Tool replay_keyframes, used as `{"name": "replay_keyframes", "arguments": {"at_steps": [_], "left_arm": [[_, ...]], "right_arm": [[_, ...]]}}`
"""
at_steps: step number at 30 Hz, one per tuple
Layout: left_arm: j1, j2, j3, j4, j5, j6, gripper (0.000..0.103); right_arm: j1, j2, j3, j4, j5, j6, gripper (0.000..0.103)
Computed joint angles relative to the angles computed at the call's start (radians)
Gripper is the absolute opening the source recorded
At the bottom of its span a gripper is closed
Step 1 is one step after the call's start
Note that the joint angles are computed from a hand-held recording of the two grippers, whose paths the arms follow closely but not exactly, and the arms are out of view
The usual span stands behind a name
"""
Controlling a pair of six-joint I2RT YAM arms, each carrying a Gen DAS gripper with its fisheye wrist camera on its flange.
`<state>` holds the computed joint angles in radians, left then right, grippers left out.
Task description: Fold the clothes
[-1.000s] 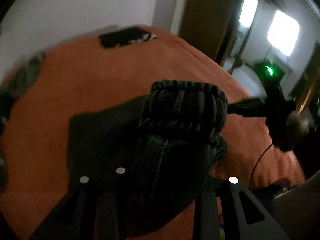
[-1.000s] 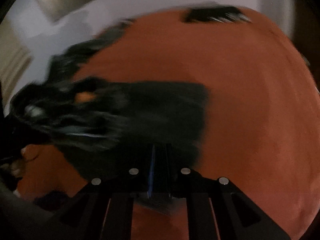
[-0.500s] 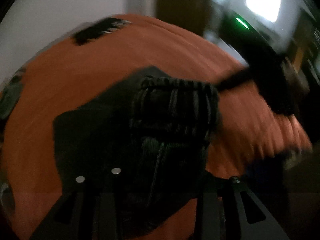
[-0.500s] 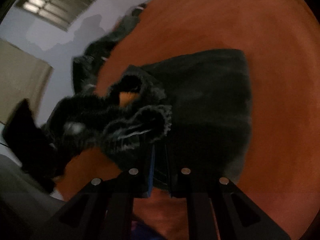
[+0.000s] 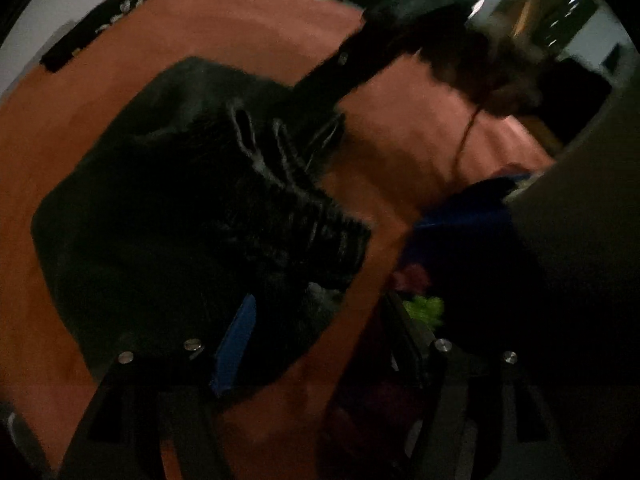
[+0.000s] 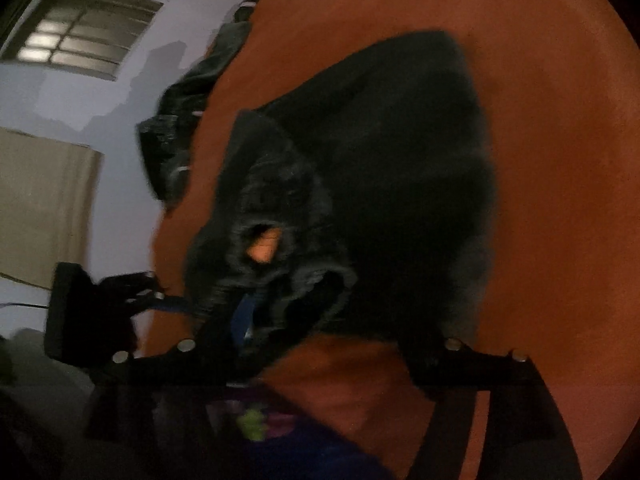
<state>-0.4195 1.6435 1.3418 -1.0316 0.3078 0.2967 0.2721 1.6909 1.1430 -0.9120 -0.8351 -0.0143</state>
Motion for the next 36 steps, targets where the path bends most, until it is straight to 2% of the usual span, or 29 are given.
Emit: {"name": "replay_keyframes", "arguments": {"at_steps": [2,3,4,10,14,19,20,21,23,27,31,34,36], "left_arm": [[0.080,-0.055,-0.005,0.004,0.049,0.010,0.071],[0.121,-0.078,-0.003,0.003,0.076,0.014,0.077],[0.159,-0.095,-0.009,0.008,0.083,0.000,0.078],[0.419,-0.078,-0.031,0.079,0.150,-0.164,0.078],[0.463,-0.063,-0.070,0.118,0.158,-0.222,0.078],[0.411,-0.062,-0.108,0.128,0.127,-0.231,0.078],[0.403,-0.066,-0.117,0.128,0.120,-0.224,0.078],[0.395,-0.064,-0.122,0.135,0.114,-0.222,0.078],[0.394,-0.058,-0.130,0.144,0.110,-0.216,0.078],[0.445,-0.050,-0.118,0.133,0.112,-0.215,0.078],[0.510,-0.038,-0.091,0.132,0.109,-0.248,0.078],[0.563,-0.029,-0.080,0.119,0.132,-0.261,0.078],[0.588,-0.019,-0.079,0.120,0.137,-0.274,0.078]], "right_arm": [[-0.001,0.031,-0.002,-0.017,-0.091,-0.004,0.077],[0.005,0.040,-0.009,0.000,-0.105,0.016,0.078],[0.011,0.050,-0.015,0.015,-0.111,0.037,0.078],[0.058,0.094,-0.012,0.106,-0.128,0.143,0.078],[0.123,0.140,0.004,0.213,-0.080,0.286,0.078],[0.142,0.181,-0.018,0.361,-0.122,0.428,0.079],[0.147,0.189,-0.019,0.386,-0.125,0.459,0.078],[0.150,0.186,-0.022,0.398,-0.120,0.471,0.062],[0.157,0.177,-0.030,0.422,-0.101,0.491,0.048],[0.200,0.126,-0.044,0.436,0.024,0.459,0.029],[0.214,0.012,-0.003,0.389,0.167,0.359,0.026],[0.174,-0.015,0.137,0.253,0.205,0.242,0.027],[0.128,0.031,0.281,0.149,0.199,0.154,0.026]]}}
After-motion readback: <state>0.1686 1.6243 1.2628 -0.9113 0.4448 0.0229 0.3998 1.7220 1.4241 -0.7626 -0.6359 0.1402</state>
